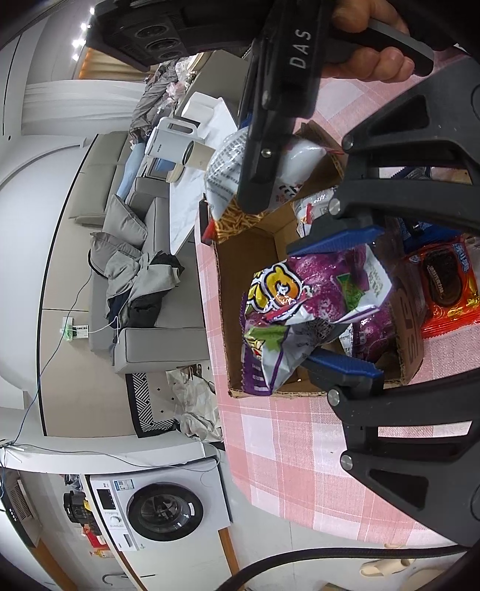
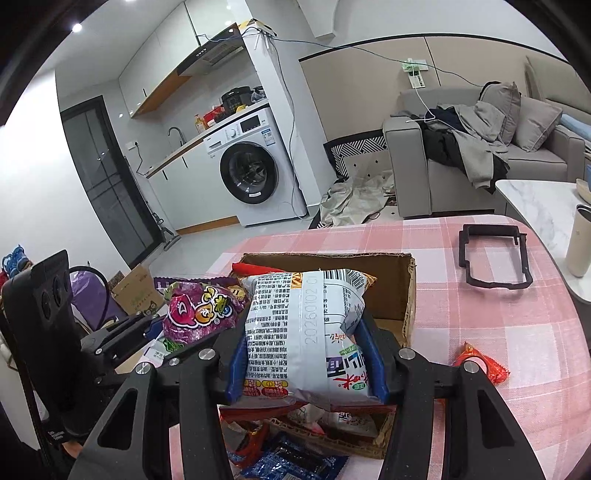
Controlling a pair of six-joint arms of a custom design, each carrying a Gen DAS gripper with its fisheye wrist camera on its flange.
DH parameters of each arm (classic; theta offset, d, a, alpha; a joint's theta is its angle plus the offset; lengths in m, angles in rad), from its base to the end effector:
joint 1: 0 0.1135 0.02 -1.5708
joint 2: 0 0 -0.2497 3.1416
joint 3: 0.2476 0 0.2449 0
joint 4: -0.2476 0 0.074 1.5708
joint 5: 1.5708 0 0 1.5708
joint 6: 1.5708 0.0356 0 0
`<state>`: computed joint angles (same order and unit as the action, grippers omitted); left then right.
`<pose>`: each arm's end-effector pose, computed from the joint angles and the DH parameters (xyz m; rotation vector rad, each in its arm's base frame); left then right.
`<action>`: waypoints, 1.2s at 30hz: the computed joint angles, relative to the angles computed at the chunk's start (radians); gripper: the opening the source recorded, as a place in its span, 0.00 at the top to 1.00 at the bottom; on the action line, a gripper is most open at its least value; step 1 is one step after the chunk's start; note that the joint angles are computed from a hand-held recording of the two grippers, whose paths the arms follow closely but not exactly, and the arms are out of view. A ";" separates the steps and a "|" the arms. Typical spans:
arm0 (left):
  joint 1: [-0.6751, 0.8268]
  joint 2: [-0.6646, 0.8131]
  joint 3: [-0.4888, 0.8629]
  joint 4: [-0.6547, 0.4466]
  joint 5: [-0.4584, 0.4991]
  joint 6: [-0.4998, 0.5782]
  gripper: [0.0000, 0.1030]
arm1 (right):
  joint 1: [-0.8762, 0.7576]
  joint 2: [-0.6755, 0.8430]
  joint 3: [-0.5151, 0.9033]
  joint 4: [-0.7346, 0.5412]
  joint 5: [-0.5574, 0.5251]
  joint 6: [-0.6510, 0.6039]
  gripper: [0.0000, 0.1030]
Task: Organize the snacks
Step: 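Open both grippers to drop the bags into the cardboard box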
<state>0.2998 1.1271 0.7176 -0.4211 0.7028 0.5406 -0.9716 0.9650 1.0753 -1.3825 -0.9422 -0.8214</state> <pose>0.2196 0.0438 0.2249 0.5679 2.1203 -0.3835 0.1000 -0.0953 0.3138 -0.0030 2.2016 0.4402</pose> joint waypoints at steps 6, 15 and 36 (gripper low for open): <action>-0.038 0.031 -0.037 0.093 -0.042 -0.035 0.56 | 0.051 -0.004 -0.039 0.094 0.021 0.081 0.49; -0.066 0.096 -0.064 0.193 -0.053 -0.051 0.56 | 0.148 -0.040 -0.086 0.227 0.083 0.184 0.49; -0.014 0.131 -0.041 0.145 -0.003 -0.007 0.52 | 0.263 -0.009 -0.109 0.351 0.170 0.267 0.43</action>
<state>0.2860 1.2585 0.6763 -0.2764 0.6995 0.5334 -0.7085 0.9563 0.9664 -1.0314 -0.7720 -0.5542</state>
